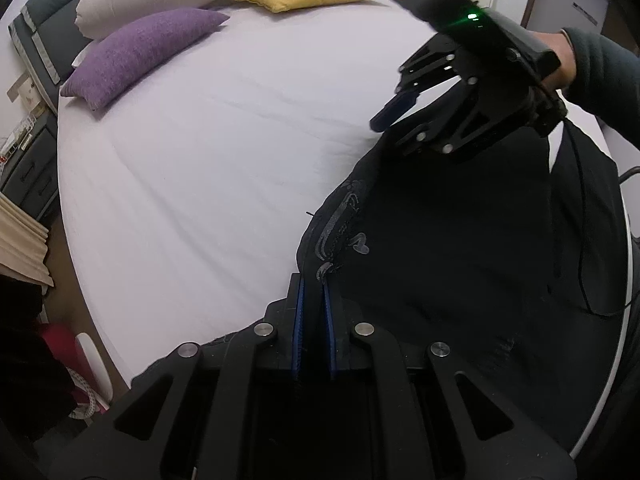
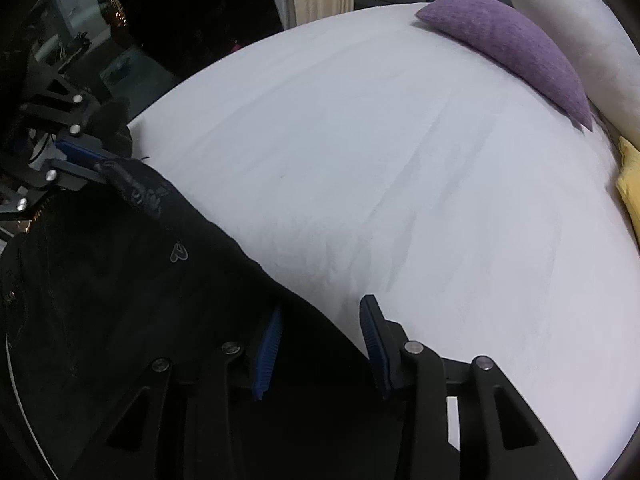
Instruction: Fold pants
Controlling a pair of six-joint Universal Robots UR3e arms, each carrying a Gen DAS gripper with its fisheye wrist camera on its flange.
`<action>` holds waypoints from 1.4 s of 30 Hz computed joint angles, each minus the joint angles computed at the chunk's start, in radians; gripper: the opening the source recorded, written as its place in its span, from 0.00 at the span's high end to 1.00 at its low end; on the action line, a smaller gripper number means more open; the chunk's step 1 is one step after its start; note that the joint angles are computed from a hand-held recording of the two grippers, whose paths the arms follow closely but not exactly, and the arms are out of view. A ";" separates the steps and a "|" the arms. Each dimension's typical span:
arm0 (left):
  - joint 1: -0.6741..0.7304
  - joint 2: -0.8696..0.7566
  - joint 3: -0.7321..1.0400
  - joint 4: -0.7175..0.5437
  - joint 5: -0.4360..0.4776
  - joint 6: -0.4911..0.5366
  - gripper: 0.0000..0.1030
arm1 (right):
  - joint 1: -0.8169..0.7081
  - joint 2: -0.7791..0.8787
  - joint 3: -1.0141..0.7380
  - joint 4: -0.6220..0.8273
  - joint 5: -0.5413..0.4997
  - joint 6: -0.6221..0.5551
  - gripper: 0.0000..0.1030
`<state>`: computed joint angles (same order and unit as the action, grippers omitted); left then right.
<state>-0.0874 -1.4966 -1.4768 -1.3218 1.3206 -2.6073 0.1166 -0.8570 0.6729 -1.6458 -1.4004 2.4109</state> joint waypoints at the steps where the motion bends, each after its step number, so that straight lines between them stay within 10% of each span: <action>1: 0.001 0.002 -0.003 0.002 0.000 -0.001 0.92 | 0.004 0.011 -0.019 0.013 -0.001 -0.001 0.62; 9: 0.024 0.042 -0.020 -0.008 -0.020 0.000 0.92 | 0.031 0.012 -0.054 0.068 0.000 -0.028 0.93; 33: -0.040 0.553 -0.243 -0.241 -0.005 -0.073 0.92 | 0.141 -0.882 1.062 -0.316 0.100 0.282 0.96; 42: -0.371 0.692 -0.344 -0.292 0.170 -0.265 0.92 | 0.441 -1.112 1.221 -0.306 -0.165 0.388 0.96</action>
<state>-0.4586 -0.8046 -1.8208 -1.6133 1.4909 -2.8723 0.5573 -1.9689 1.8935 -1.9516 -1.5655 2.7991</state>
